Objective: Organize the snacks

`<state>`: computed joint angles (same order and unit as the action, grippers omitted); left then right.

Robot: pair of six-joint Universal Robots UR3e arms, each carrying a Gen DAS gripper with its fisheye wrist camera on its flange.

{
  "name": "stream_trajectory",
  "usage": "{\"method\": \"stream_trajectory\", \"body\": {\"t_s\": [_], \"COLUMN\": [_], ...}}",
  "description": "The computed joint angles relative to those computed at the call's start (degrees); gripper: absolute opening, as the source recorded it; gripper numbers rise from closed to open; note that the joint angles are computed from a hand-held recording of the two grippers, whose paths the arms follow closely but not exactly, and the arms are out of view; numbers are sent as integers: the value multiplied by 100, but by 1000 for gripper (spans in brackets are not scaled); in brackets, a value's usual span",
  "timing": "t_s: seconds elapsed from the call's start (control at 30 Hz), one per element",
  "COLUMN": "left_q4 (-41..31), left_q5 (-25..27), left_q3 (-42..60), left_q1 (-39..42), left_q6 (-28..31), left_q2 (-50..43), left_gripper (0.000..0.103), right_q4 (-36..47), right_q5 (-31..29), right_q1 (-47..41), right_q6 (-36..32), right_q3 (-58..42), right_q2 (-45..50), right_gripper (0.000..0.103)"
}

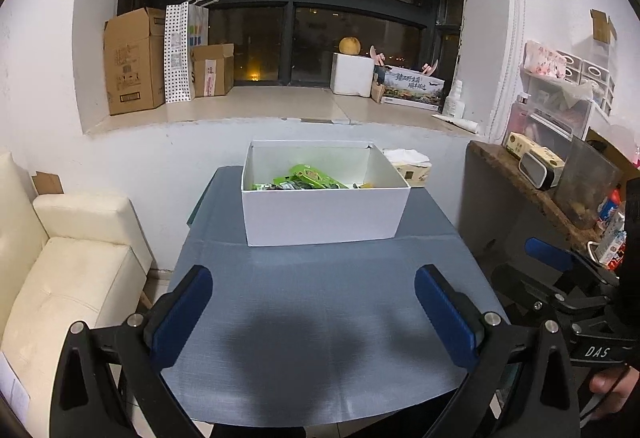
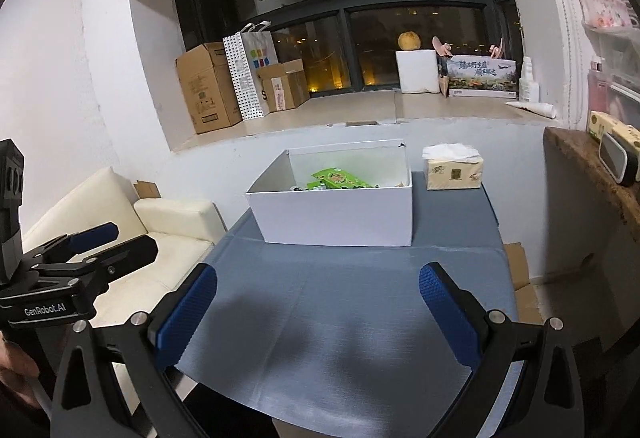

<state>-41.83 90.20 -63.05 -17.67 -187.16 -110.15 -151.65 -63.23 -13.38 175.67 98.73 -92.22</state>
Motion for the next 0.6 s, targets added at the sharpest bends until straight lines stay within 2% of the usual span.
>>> {"method": "stream_trajectory", "body": {"t_s": [0.6], "left_q4": [-200], "left_q5": [-47], "left_q3": [85], "left_q1": [-2], "left_q6": [-2], "left_q2": [-128], "left_gripper": [103], "right_q4": [70], "right_q5": [26], "right_q1": [19], "right_q6": [-40], "right_q3": [-42], "right_q2": [26], "right_gripper": [103]}}
